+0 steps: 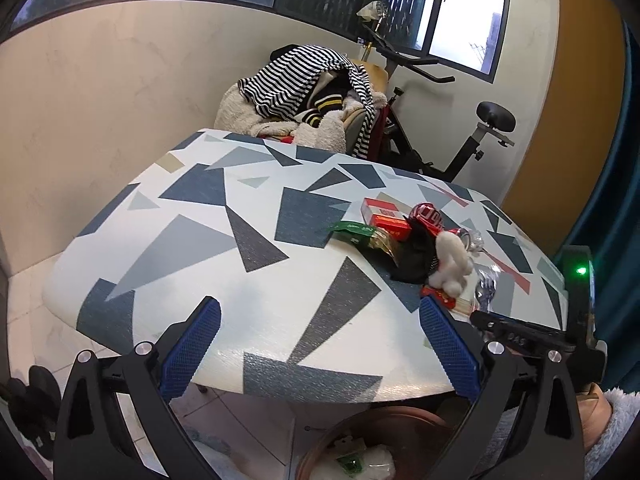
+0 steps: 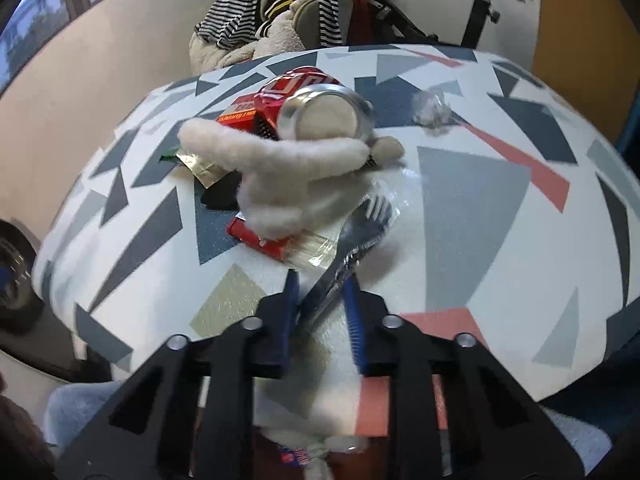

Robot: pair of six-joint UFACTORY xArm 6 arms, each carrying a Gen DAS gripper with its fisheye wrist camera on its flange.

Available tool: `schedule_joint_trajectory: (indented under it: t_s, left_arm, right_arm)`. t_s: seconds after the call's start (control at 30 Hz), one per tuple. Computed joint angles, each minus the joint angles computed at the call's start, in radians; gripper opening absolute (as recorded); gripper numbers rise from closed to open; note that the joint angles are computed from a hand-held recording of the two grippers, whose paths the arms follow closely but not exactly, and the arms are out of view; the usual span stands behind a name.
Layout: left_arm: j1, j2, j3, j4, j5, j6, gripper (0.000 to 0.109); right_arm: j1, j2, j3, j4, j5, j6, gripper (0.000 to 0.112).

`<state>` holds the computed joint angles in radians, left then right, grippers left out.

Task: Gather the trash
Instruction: 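Grasp the clear plastic wrapper with the right gripper while the left grasps white tissue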

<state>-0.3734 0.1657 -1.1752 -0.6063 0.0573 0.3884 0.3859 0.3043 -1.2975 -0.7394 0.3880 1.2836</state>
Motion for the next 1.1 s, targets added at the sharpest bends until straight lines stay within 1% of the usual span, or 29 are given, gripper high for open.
schedule_joint_trajectory:
  t_s: [0.03, 0.07, 0.2, 0.23, 0.3, 0.33, 0.37, 0.47, 0.53, 0.6, 0.67, 0.7, 0.77, 0.8, 0.83, 0.9, 1.03, 1.1]
  left_arm:
    - [-0.003, -0.003, 0.001, -0.012, 0.001, 0.008, 0.097]
    - [-0.006, -0.006, 0.002, -0.026, 0.002, 0.019, 0.097]
    - [-0.015, -0.010, -0.013, -0.125, 0.036, 0.091, 0.096]
    - [-0.015, -0.009, -0.018, -0.142, 0.045, 0.103, 0.093]
    - [-0.016, -0.007, -0.029, -0.168, 0.072, 0.119, 0.088]
    - [-0.016, -0.004, -0.036, -0.175, 0.085, 0.123, 0.087]
    - [-0.018, -0.001, -0.043, -0.186, 0.095, 0.133, 0.086]
    - [-0.033, 0.005, -0.066, -0.269, 0.119, 0.236, 0.081]
    - [-0.044, 0.019, -0.092, -0.282, 0.139, 0.276, 0.077]
    - [-0.049, 0.054, -0.147, -0.279, 0.203, 0.274, 0.074]
    - [-0.043, 0.107, -0.227, -0.286, 0.290, 0.241, 0.070]
    - [-0.041, 0.140, -0.274, -0.292, 0.332, 0.217, 0.065]
    - [-0.040, 0.202, -0.360, -0.296, 0.383, 0.154, 0.058]
    - [-0.045, 0.240, -0.412, -0.278, 0.394, 0.107, 0.054]
    - [-0.048, 0.260, -0.441, -0.263, 0.397, 0.083, 0.053]
    - [-0.060, 0.328, -0.535, -0.185, 0.414, -0.007, 0.053]
    - [-0.063, 0.482, -0.752, -0.076, 0.495, -0.204, 0.053]
    - [-0.060, 0.543, -0.838, -0.043, 0.531, -0.276, 0.053]
  right_arm:
    - [-0.015, -0.039, 0.051, -0.047, -0.064, 0.059, 0.014]
    - [-0.020, -0.041, 0.060, -0.072, -0.090, 0.081, 0.010]
    - [-0.056, -0.095, 0.125, -0.220, -0.181, 0.212, 0.007]
    - [-0.066, -0.105, 0.134, -0.249, -0.197, 0.241, 0.007]
    - [-0.071, -0.115, 0.137, -0.276, -0.200, 0.270, 0.007]
    - [-0.078, -0.133, 0.149, -0.316, -0.199, 0.306, 0.007]
    - [-0.077, -0.131, 0.139, -0.315, -0.190, 0.303, 0.007]
    - [-0.079, -0.151, 0.150, -0.339, -0.180, 0.325, 0.007]
    - [-0.087, -0.162, 0.160, -0.343, -0.184, 0.326, 0.007]
    - [-0.095, -0.174, 0.171, -0.349, -0.187, 0.327, 0.007]
    - [-0.099, -0.182, 0.177, -0.368, -0.183, 0.340, 0.007]
    - [-0.103, -0.186, 0.181, -0.378, -0.184, 0.347, 0.007]
    - [-0.113, -0.190, 0.188, -0.397, -0.191, 0.364, 0.007]
    - [-0.117, -0.193, 0.191, -0.411, -0.194, 0.376, 0.007]
    - [-0.120, -0.194, 0.194, -0.419, -0.198, 0.384, 0.007]
    - [-0.129, -0.200, 0.202, -0.454, -0.203, 0.418, 0.007]
    - [-0.145, -0.208, 0.219, -0.447, -0.215, 0.428, 0.007]
    - [-0.156, -0.215, 0.227, -0.456, -0.226, 0.446, 0.007]
